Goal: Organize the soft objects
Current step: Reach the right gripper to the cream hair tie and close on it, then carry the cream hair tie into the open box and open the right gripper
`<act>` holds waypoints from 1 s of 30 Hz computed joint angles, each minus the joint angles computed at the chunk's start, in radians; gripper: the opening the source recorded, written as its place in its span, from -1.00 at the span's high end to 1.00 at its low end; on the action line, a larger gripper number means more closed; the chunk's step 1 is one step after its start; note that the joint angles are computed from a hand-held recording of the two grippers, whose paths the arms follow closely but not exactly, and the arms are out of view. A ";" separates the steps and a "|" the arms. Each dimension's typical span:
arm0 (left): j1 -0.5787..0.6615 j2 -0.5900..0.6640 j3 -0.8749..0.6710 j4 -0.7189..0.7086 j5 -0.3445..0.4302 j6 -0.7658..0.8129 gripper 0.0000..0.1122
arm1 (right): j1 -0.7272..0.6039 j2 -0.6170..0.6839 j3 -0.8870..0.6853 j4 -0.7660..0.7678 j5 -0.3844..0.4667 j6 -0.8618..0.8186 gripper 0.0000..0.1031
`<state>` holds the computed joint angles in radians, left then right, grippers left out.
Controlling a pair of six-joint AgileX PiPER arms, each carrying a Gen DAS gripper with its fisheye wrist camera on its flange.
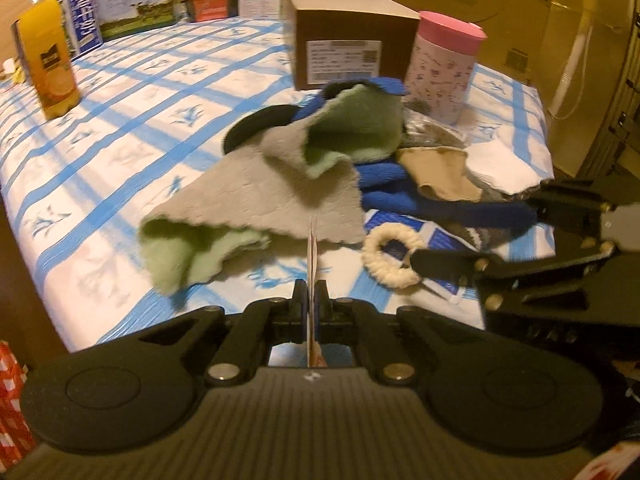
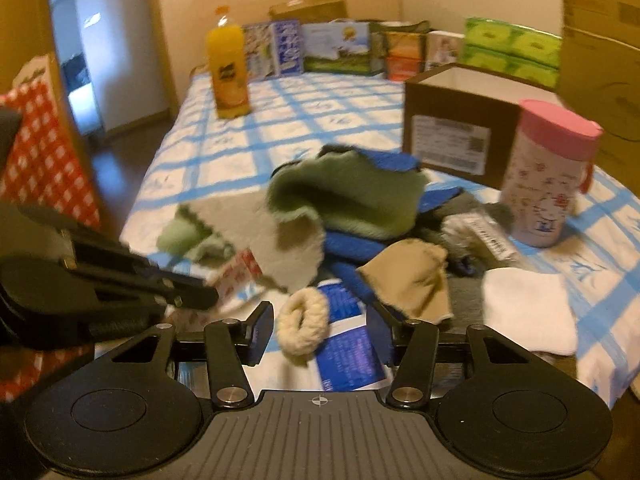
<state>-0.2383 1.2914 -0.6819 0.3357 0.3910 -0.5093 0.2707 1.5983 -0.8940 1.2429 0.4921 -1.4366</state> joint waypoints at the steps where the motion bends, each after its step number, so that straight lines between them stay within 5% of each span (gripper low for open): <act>1: 0.004 -0.004 0.004 0.009 0.001 -0.010 0.96 | 0.013 0.008 0.000 -0.001 -0.009 -0.012 -0.01; 11: 0.045 -0.018 0.017 -0.024 0.010 0.005 0.96 | 0.126 0.065 0.013 0.012 -0.129 -0.132 0.03; 19: 0.037 -0.014 0.019 -0.051 0.020 0.014 0.96 | 0.170 0.095 0.017 0.098 -0.222 -0.240 0.58; 30: -0.037 -0.098 -0.005 0.039 0.087 -0.084 0.96 | 0.095 -0.007 0.032 0.017 -0.102 -0.071 0.68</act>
<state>-0.2752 1.1935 -0.6865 0.3745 0.4778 -0.5938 0.3653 1.5912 -0.8622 1.2596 0.3905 -1.5077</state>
